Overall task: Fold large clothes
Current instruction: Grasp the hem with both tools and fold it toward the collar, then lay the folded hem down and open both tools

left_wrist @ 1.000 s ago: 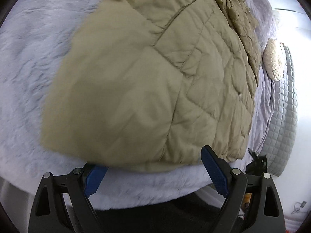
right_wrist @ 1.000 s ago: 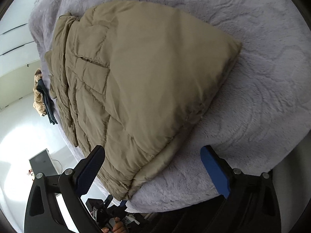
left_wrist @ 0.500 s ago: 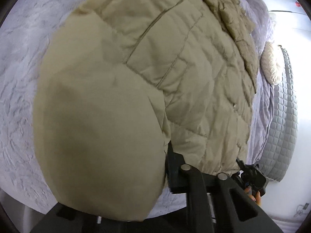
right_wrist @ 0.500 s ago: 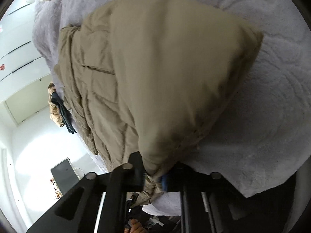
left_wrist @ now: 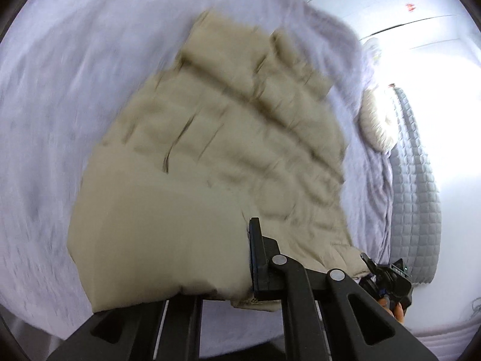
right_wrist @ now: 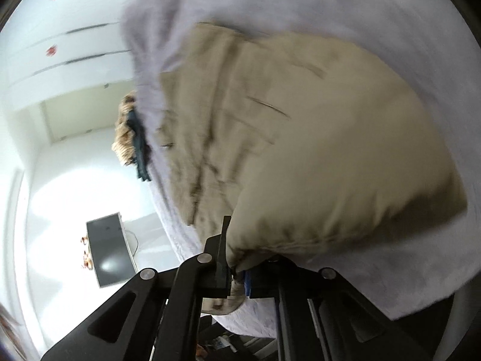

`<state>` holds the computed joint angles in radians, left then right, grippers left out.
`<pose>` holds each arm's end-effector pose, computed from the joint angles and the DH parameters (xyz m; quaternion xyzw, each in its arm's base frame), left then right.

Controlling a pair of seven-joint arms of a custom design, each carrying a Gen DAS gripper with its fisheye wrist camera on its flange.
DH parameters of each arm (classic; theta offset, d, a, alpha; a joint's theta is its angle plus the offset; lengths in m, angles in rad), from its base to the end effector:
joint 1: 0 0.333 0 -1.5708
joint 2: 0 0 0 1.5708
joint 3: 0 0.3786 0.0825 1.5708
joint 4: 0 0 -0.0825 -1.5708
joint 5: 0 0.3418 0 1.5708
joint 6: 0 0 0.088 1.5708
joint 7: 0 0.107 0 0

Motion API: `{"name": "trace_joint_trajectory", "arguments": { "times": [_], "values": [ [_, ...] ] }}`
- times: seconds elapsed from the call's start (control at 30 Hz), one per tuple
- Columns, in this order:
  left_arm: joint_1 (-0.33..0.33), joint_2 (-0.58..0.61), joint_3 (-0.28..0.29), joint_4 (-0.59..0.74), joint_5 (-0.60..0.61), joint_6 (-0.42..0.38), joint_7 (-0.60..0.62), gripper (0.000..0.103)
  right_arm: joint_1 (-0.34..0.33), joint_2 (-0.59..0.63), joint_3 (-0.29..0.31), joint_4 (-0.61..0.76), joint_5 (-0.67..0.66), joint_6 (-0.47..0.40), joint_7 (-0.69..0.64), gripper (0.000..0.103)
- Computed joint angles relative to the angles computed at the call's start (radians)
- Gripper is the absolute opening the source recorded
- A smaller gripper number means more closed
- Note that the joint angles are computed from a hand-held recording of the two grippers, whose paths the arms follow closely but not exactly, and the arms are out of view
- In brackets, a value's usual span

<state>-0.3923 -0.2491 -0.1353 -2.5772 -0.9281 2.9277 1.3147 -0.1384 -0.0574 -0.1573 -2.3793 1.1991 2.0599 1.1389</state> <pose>0.3758 -0.1644 0.4890 0.8271 -0.4484 0.3279 0.0855 0.4420 -0.0838 0.4415 -0.4000 0.7835 0.2894 0.3774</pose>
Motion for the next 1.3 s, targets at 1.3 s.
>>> {"name": "trace_joint_trajectory", "arguments": {
  "times": [1.3],
  "values": [
    [0.256,0.833,0.095,0.879,0.938,-0.037,-0.375,0.011,0.060,0.949,0.301,1.295,-0.412,0.135,0.310,0.006]
  ]
}}
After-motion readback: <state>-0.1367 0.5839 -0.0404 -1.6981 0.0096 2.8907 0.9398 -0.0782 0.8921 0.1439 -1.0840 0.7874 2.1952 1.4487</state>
